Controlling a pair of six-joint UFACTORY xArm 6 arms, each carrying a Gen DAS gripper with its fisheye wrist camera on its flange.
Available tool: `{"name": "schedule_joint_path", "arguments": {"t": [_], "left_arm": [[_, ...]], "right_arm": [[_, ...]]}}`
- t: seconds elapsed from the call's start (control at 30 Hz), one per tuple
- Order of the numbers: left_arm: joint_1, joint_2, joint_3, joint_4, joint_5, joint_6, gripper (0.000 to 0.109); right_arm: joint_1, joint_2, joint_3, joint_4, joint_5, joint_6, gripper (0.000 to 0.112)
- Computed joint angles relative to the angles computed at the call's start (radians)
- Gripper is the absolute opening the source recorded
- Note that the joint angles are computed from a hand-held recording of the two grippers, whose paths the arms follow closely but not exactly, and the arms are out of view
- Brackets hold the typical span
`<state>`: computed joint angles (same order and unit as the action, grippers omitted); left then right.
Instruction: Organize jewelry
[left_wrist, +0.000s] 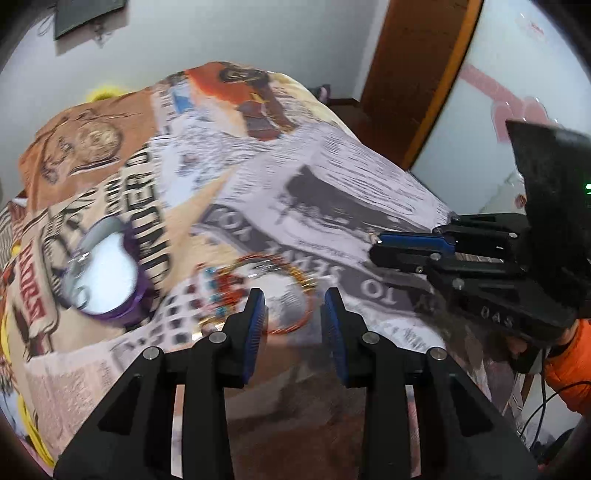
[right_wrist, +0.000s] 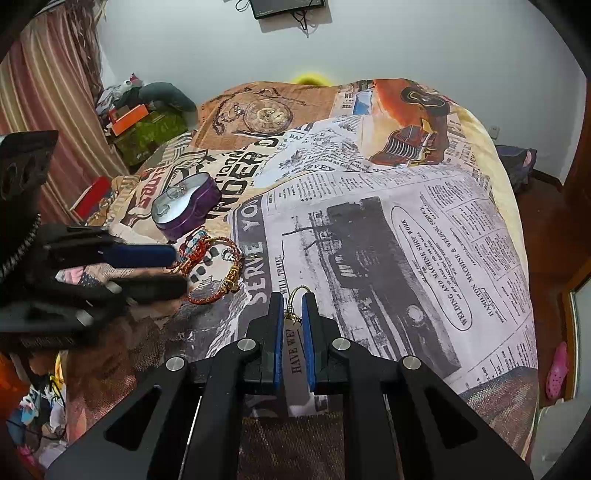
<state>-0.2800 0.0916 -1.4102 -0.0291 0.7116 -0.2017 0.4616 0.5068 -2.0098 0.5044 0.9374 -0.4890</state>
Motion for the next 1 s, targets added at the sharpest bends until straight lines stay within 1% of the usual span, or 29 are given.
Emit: {"name": "schedule_joint_path", "arguments": {"t": [0.07,0.17,0.2,0.23,0.27,0.3,0.47,0.67,1.0], "left_arm": [[-0.006,0.033,-0.034,-0.005,0.011,-0.002,0.032],[-0.006,0.095,-0.096,0.005,0.05,-0.035,0.031],[-0.005,0.102,-0.096,0.011,0.041,-0.052,0.026],[-0.004,0.105,-0.096,0.012,0.038,-0.057,0.015],[-0.002,0.104,-0.097,0.005,0.04,-0.053,0.008],[0.0,0.099,-0.092,-0.011,0.039,-0.043,0.005],[-0.003,0.016,-0.008,-0.024,-0.021,-0.039,0.005],[0.003,-0.101,0.069,0.043,-0.071,-0.09,0.005],[0.075,-0.257,0.169,0.15,-0.122,-0.185,0.005]], "right_arm": [[0.0,-0.012,0.017,0.0,-0.005,-0.002,0.009],[-0.001,-0.02,0.027,0.001,-0.007,-0.002,0.009],[-0.002,-0.025,0.034,0.003,-0.01,-0.003,0.009],[-0.002,-0.03,0.041,0.006,-0.012,-0.005,0.009],[-0.002,-0.034,0.045,0.007,-0.014,-0.005,0.009],[-0.002,-0.038,0.049,0.008,-0.016,-0.005,0.009],[0.0,-0.048,0.047,0.021,-0.026,-0.002,0.009],[0.016,-0.057,0.037,0.028,-0.039,-0.002,0.009],[0.064,-0.048,-0.017,0.033,-0.053,-0.004,0.009]]}}
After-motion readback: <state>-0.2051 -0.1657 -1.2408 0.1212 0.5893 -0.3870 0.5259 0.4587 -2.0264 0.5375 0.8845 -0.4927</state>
